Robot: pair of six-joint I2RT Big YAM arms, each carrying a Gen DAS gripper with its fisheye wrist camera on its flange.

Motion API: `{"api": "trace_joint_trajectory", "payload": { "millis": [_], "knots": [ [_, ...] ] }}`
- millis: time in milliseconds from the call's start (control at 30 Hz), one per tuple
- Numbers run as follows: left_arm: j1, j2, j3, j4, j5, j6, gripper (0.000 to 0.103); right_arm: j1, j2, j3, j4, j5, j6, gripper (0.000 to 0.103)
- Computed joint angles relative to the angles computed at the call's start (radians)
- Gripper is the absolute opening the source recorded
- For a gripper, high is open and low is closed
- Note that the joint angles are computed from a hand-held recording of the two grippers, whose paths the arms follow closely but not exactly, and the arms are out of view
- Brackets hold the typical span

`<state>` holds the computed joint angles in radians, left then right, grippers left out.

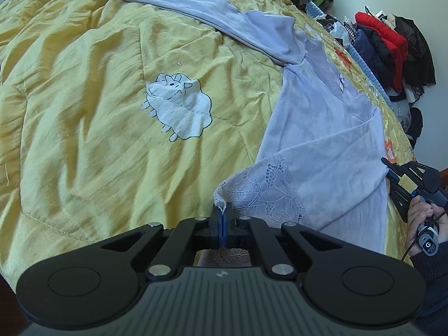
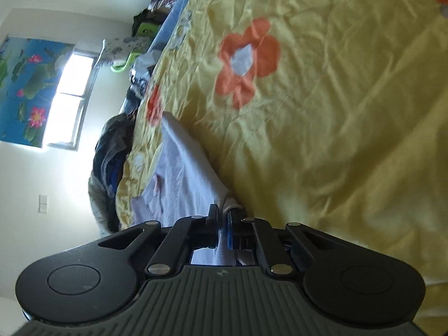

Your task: Fold small clothes

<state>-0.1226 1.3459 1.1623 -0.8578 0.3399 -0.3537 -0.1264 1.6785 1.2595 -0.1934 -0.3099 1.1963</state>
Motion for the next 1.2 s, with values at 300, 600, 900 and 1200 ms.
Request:
{"api": "trace_joint_trajectory", "payload": {
  "millis": [300,600,900,1200],
  "knots": [
    [0.026,-0.038,0.027,-0.006,-0.016,0.059,0.001,-0.041,-0.059,-0.08,0.1,-0.056,0.041,0.054],
    [-0.077,-0.058,0.017,0.103,-0.05,0.176,0.002,-0.014,-0.032,0.002,0.118,-0.098,-0.042,0.061],
    [-0.092,-0.076,-0.065,0.114,-0.09,0.212,0.002,0.025,0.057,0.066,0.02,-0.154,-0.084,0.053],
    [0.056,-0.03,-0.025,0.075,0.037,0.035,0.003,0.062,-0.046,-0.016,0.077,-0.264,-0.124,0.066]
  ]
}}
